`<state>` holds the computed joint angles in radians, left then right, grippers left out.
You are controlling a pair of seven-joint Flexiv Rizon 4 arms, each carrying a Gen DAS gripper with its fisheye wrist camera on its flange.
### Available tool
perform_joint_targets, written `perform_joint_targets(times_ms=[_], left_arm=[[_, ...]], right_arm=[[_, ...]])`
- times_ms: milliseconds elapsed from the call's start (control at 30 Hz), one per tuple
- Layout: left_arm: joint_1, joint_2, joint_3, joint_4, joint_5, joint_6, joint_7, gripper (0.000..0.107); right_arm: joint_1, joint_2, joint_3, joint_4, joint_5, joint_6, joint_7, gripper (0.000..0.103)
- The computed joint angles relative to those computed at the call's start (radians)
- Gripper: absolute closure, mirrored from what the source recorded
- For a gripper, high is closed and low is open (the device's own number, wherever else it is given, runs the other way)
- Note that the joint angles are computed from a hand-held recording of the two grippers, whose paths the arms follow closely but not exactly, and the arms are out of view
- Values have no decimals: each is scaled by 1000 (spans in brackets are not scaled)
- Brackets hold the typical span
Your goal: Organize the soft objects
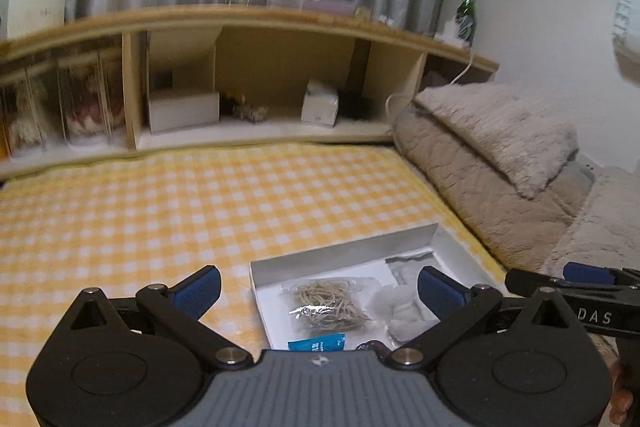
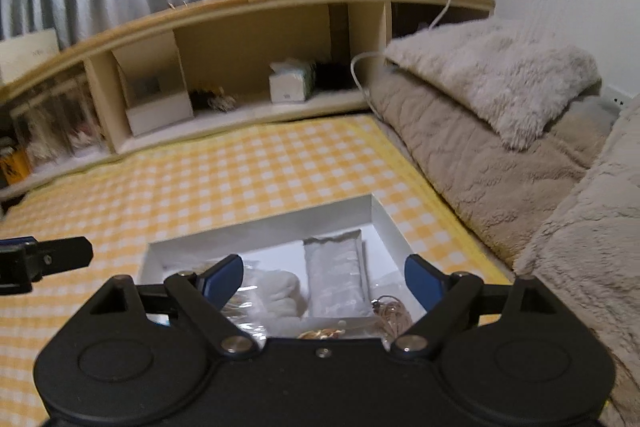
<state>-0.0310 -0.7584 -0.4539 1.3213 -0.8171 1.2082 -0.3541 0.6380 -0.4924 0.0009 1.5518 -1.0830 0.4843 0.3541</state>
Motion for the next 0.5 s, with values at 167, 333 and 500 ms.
perform_joint_targets(times_ms=[167, 333, 500], left_arm=[[88, 119, -85, 164, -153, 27, 144, 4], [102, 217, -75, 274, -312, 59, 264, 4], [97, 294, -34, 345, -432, 47, 342, 4]], right_arm=[[47, 33, 17, 6, -43, -54, 8, 4], [87, 53, 43, 2, -63, -115, 13, 0], [125, 69, 64, 5, -80, -163, 47, 0]])
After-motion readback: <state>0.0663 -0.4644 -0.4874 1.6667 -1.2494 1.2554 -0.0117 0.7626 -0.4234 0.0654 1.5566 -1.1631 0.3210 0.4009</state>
